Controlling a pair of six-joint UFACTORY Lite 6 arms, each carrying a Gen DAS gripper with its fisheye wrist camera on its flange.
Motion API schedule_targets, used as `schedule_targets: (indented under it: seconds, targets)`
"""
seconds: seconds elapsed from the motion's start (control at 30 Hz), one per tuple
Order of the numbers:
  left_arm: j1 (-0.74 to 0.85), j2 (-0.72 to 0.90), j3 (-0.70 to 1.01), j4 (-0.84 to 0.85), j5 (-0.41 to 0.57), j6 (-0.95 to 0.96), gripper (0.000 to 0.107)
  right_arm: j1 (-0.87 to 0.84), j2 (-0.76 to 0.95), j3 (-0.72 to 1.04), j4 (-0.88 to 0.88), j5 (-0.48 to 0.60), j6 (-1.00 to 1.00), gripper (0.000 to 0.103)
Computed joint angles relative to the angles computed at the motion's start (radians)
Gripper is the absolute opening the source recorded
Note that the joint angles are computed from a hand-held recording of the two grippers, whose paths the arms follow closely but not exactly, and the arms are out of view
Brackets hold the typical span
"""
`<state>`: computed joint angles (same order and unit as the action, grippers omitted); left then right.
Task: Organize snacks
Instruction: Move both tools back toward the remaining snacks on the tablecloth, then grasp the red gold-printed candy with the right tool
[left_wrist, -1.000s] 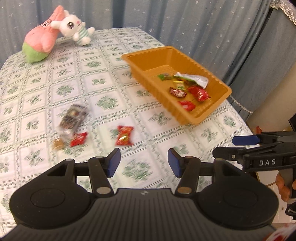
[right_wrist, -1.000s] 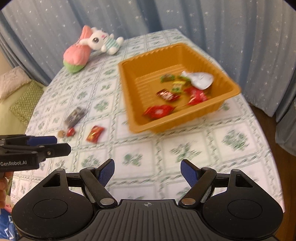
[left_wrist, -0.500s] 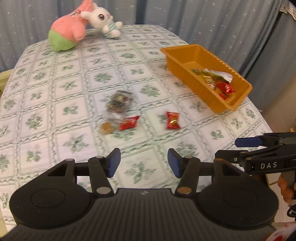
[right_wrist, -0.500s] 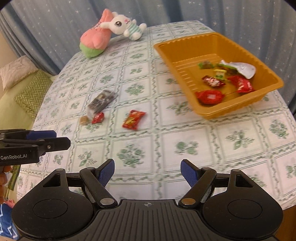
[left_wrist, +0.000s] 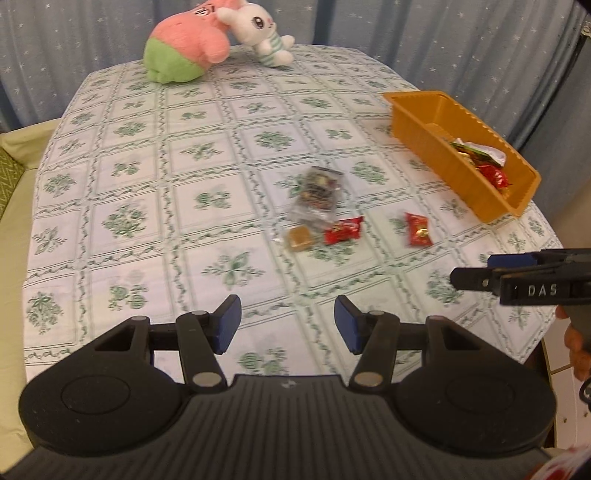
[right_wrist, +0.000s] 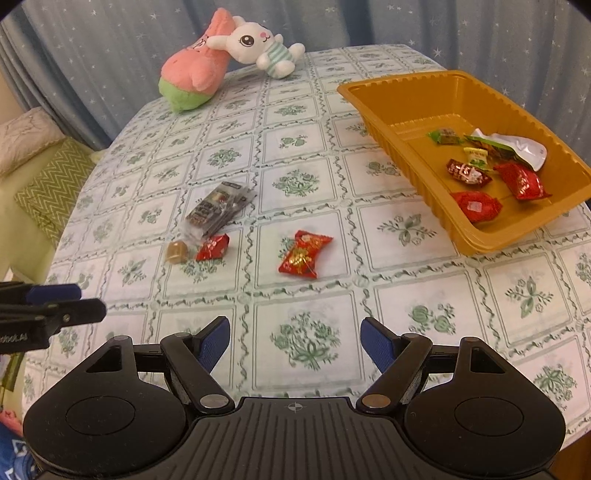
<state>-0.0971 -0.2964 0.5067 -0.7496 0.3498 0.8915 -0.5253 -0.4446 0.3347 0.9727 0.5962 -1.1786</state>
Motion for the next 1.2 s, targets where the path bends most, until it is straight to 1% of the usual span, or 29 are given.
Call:
schedule_targets:
  seconds: [0.13, 0.23, 0.33, 0.53, 0.67, 0.8, 0.93, 1.03, 1.2]
  targets:
    - [0.078, 0.018, -0.001, -0.064, 0.009, 0.112, 0.053, 0.072, 0.055, 0.018, 0.055, -0.084, 0.003, 0.078]
    - [0.122, 0.032, -0.004, -0.099, 0.007, 0.179, 0.053, 0.126, 0.109, 0.036, 0.125, -0.155, -0.033, 0.078]
    - [0.159, 0.05, -0.006, -0.13, 0.005, 0.235, 0.053, 0.161, 0.182, 0.066, 0.225, -0.199, -0.102, 0.078]
    - [0.195, 0.064, -0.021, -0.174, 0.009, 0.304, 0.053, 0.201, 0.334, 0.143, 0.38, -0.246, -0.221, 0.076]
    - [0.197, 0.085, -0.025, -0.197, -0.001, 0.338, 0.053, 0.241, 0.408, 0.18, 0.508, -0.285, -0.306, 0.072]
    - [0.194, 0.098, -0.019, -0.221, -0.012, 0.361, 0.053, 0.282, 0.446, 0.193, 0.637, -0.317, -0.41, 0.07]
    - [0.191, 0.106, -0.007, -0.231, -0.02, 0.367, 0.053, 0.318, 0.459, 0.188, 0.801, -0.35, -0.561, 0.068]
    - [0.191, 0.11, 0.001, -0.231, -0.022, 0.366, 0.053, 0.33, 0.462, 0.183, 0.903, -0.36, -0.661, 0.063]
    - [0.182, 0.126, 0.019, -0.225, -0.03, 0.355, 0.053, 0.337, 0.465, 0.18, 1.026, -0.373, -0.79, 0.05]
